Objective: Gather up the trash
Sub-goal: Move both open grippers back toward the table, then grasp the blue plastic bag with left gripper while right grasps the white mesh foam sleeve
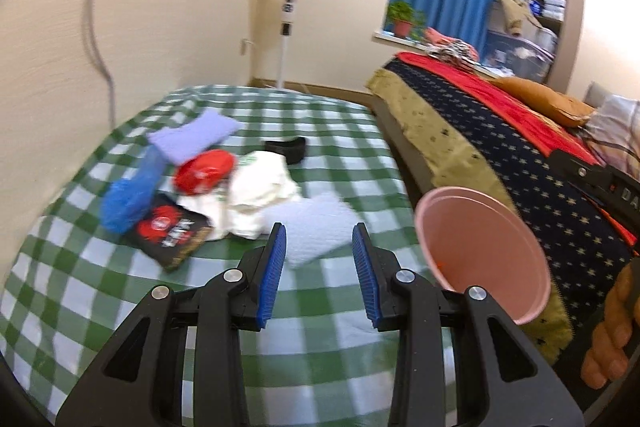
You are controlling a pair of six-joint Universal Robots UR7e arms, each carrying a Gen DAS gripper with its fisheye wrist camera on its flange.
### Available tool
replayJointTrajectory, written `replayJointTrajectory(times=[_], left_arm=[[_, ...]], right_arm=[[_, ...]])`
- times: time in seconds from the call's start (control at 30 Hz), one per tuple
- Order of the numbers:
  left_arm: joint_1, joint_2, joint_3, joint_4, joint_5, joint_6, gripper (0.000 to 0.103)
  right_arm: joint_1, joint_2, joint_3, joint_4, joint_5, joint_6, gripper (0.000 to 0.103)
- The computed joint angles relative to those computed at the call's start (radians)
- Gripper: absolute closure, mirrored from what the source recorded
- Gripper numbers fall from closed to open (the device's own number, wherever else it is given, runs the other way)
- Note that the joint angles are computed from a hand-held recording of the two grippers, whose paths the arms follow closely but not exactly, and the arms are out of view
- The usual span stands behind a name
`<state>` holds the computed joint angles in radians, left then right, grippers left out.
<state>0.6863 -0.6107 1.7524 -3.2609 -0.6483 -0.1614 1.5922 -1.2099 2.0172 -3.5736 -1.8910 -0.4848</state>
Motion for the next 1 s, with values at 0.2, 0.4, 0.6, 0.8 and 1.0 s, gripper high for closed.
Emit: replayJointTrajectory(times=[0.2, 0.4, 0.6, 0.8, 1.0], left_arm=[[0.023, 0.003, -0.002, -0.067, 0.115, 0.044, 0.069], [0.053, 0.003, -0.024, -0.097, 0.212, 0.050, 0.069], [0.085, 0.003, -0.052, -0.080, 0.261, 0.050, 0.069], [0.113, 0.008, -0.080, -0.024, 0.283, 0.013, 0.068], [0.135, 0.003, -0.093, 0.041, 0.300, -0.048, 0.068]], right_arm=[[0.016, 0.058, -0.032, 0.024, 0.022, -0.031, 0.051], [0.028, 0.121, -0.077, 0.091, 0.038, -0.044, 0.051], [0.038, 0.178, -0.133, 0.168, 0.042, -0.027, 0.051], [0.040, 0.245, -0.199, 0.232, 0.022, -0.024, 0.051], [0.027, 0.284, -0.257, 0.325, -0.001, 0.033, 0.051]])
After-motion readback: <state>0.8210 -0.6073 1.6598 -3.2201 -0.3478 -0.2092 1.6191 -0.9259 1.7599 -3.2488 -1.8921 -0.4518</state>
